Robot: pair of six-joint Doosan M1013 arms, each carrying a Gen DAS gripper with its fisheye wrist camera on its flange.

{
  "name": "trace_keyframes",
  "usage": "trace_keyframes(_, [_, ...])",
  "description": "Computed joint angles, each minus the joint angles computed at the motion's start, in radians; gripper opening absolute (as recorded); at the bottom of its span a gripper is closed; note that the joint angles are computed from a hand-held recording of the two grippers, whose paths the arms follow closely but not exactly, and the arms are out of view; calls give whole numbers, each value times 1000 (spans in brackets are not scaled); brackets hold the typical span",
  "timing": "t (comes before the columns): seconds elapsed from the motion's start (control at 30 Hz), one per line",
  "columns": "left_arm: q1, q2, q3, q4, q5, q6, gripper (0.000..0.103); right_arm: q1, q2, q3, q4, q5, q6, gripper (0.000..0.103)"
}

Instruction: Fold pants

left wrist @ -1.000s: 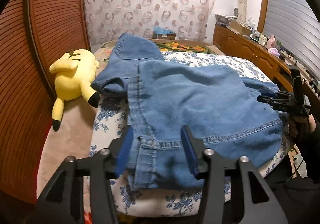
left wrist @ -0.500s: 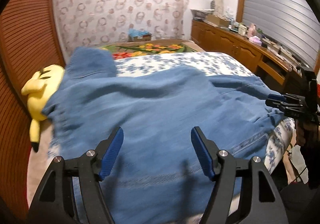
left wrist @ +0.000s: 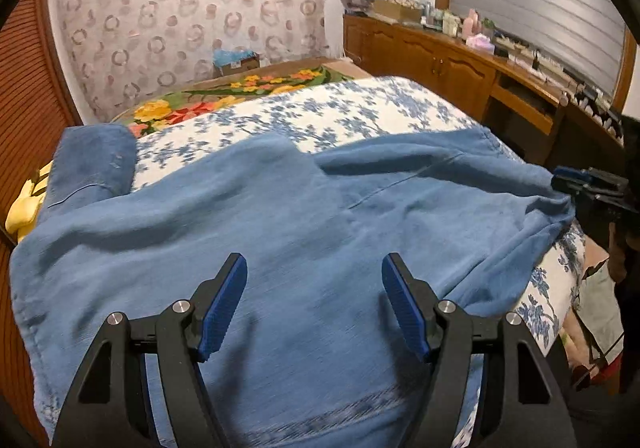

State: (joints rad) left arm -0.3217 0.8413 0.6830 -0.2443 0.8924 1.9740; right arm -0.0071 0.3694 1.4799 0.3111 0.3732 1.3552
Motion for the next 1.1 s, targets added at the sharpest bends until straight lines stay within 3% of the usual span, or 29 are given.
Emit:
trace_keyframes(0.17, [-22,43,-82,43,61,-56,71,-21,4,-7,84,-2,-104,42])
trace_keyframes(0.33, [-37,62,-125,52,83,-71,71,-46,33,-48,218,51,-216,42])
trace_keyframes(0.57, [-43,82,-159,54,96,-65,71,-56,82,-122,257,139,-281,42])
trace_keyframes(0.73, [-36,76,-144,44,90,-64,71,-53,148,-223,163,234,-211,41])
trace_keyframes(0.87, [-28,54,-101,36,57,-53,71,-51,180,-278,138,280,-185,33])
trace_keyframes(0.93, [-21,39,-77,26,38,-45,71,-63,194,-303,214,337,-223,18])
trace_keyframes(1.03, [-11,18,-41,9,7,-37,71,-62,197,-317,206,357,-214,17])
trace_keyframes(1.1, [-5,4,-18,-1,-16,-28,71,-61,183,-306,233,330,-233,16])
